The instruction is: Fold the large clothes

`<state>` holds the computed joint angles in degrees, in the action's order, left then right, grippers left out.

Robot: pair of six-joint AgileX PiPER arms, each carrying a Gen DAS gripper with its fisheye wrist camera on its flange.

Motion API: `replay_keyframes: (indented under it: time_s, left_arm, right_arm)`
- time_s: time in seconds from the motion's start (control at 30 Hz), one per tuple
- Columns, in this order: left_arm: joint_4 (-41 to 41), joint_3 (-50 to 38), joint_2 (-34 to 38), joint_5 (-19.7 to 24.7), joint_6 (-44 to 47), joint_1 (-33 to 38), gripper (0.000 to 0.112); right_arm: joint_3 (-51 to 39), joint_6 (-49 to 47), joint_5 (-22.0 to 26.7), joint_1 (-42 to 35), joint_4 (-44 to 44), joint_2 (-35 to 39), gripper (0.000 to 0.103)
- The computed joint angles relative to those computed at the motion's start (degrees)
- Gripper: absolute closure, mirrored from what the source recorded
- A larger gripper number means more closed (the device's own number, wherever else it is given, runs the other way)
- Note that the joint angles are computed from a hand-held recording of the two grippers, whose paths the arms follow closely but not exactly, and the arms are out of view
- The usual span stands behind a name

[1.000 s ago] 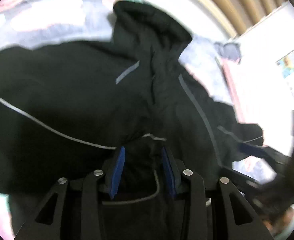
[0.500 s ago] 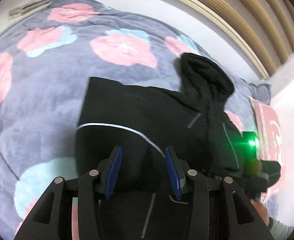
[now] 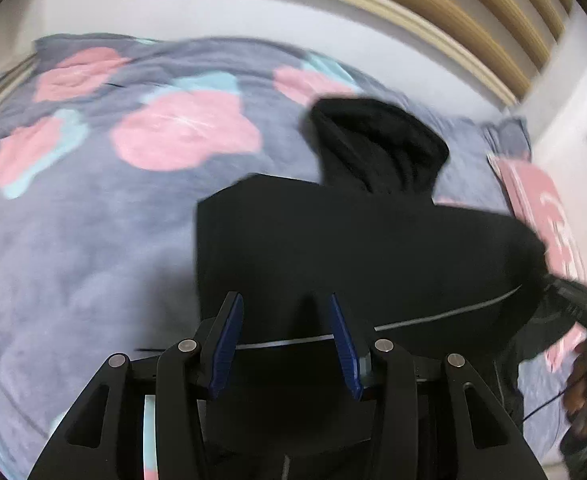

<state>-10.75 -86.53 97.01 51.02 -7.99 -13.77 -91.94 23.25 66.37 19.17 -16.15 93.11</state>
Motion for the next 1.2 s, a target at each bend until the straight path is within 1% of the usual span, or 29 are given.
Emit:
replay_keyframes:
  time_s: [0.03, 0.07, 0.13, 0.17, 0.2, 0.23, 0.3, 0.37, 0.4, 0.43, 0.5, 0.57, 0.6, 0.63, 0.67, 0.7, 0.73, 0.77, 0.83, 0.87, 0.93, 0.97, 1.03, 1.1, 1.2]
  left_arm:
    - [-0.25, -1.19, 2.44, 0.14, 0.21, -1.28, 0.067]
    - [-0.52, -1.99, 4.20, 0.36, 0.39, -2.10, 0.067]
    - [-0.14, -3.53, 8.65, 0.48, -0.12, -3.91, 0.067]
    - [0.23, -4.14, 10.72, 0.49, -0.43, -4.64, 0.067]
    - [1.41, -4.47, 12.27, 0.31, -1.36, -5.26, 0.067]
    - [3.91, -4.81, 14.26, 0.01, -3.53, -6.19, 0.067]
    - [5.03, -4.54, 16.64, -1.42, -4.80, -6.53, 0.067]
    - [4.28, -3.83, 16.82, -2.90, -4.43, -6.14, 0.067]
    - [3.65, -4.05, 16.99, -2.75, -4.05, -5.84, 0.067]
    - [2.85, -4.67, 17.18, -1.99, -3.59, -5.47, 0.067]
    - [3.11, -6.01, 16.88, -0.13, -3.94, -5.49, 0.067]
    - [2.87, -6.91, 15.23, 1.77, -3.83, -5.46, 0.067]
    - [1.92, -6.81, 14.09, 1.92, -3.02, -5.15, 0.067]
    - [0.46, -5.73, 12.02, 1.26, -1.90, -4.94, 0.067]
    - [-0.45, -4.80, 10.25, 0.63, -1.08, -4.83, 0.067]
    - [-0.39, -4.20, 8.55, 0.35, -1.11, -5.24, 0.067]
    - [0.10, -3.84, 7.61, 0.25, -1.56, -5.78, 0.067]
    - [0.24, -3.23, 7.00, -0.07, -1.75, -6.16, 0.066]
    - [1.18, -1.22, 6.71, -1.02, -3.13, -7.41, 0.066]
    - [1.92, -1.61, 7.78, -0.60, -3.93, -7.73, 0.065]
    - [4.43, -0.77, 10.05, 0.35, -6.75, -8.94, 0.066]
    - [5.28, -1.26, 10.85, 0.73, -8.00, -9.42, 0.066]
    - [5.98, 1.24, 11.63, -1.86, -8.90, -9.69, 0.066]
    - [6.25, 2.06, 12.14, -3.03, -8.89, -9.84, 0.065]
    - [4.97, 1.44, 13.38, -3.63, -8.24, -9.09, 0.065]
  right_arm:
    - [2.05, -0.51, -0.27, -2.69, -0.49, -1.08, 0.070]
    - [3.72, -1.52, -0.56, -5.52, 0.88, -1.51, 0.070]
    - [6.67, -2.52, -0.92, -9.38, 2.67, -0.67, 0.070]
    - [8.13, -2.87, -1.48, -10.30, 3.18, 0.06, 0.070]
    - [10.83, -3.16, -3.10, -11.12, 3.62, 0.84, 0.070]
    - [13.02, -3.69, -4.41, -11.79, 4.00, 1.33, 0.070]
    - [16.35, -3.31, -6.45, -11.85, 3.90, 4.17, 0.070]
    - [18.97, -1.19, -9.63, -11.13, 2.32, 5.43, 0.063]
    - [20.43, -1.38, -10.36, -11.65, 2.54, 4.66, 0.061]
    - [19.99, -1.74, -10.20, -12.31, 3.61, 4.97, 0.059]
    - [18.34, -3.69, -8.66, -14.06, 6.45, 5.33, 0.058]
    - [15.86, -6.34, -5.67, -16.88, 11.14, 4.59, 0.058]
    - [14.72, -7.05, -4.54, -17.82, 12.89, 3.72, 0.058]
    - [13.96, -7.49, -3.75, -18.28, 13.99, 2.24, 0.054]
    - [13.16, -8.11, -3.27, -18.12, 15.10, -0.11, 0.045]
    - [12.79, -8.36, -3.35, -17.62, 15.46, -1.32, 0.041]
    - [12.61, -8.46, -3.58, -16.45, 15.58, -2.85, 0.033]
    - [12.12, -8.36, -3.58, -14.36, 15.45, -3.78, 0.029]
    - [11.88, -8.36, -3.94, -9.81, 14.98, -3.58, 0.029]
    - [11.59, -7.67, -3.75, -7.83, 13.68, -2.28, 0.029]
    - [11.96, -2.88, -2.57, -2.30, 7.78, 0.24, 0.030]
    - [12.68, -2.71, -3.18, -1.81, 6.64, 1.59, 0.030]
    - [13.88, -1.36, -4.25, -0.44, 5.94, 3.63, 0.030]
    - [15.83, -0.12, -4.72, 0.01, 5.56, 4.94, 0.030]
    - [19.00, 1.17, -7.04, 0.26, 5.50, 3.92, 0.030]
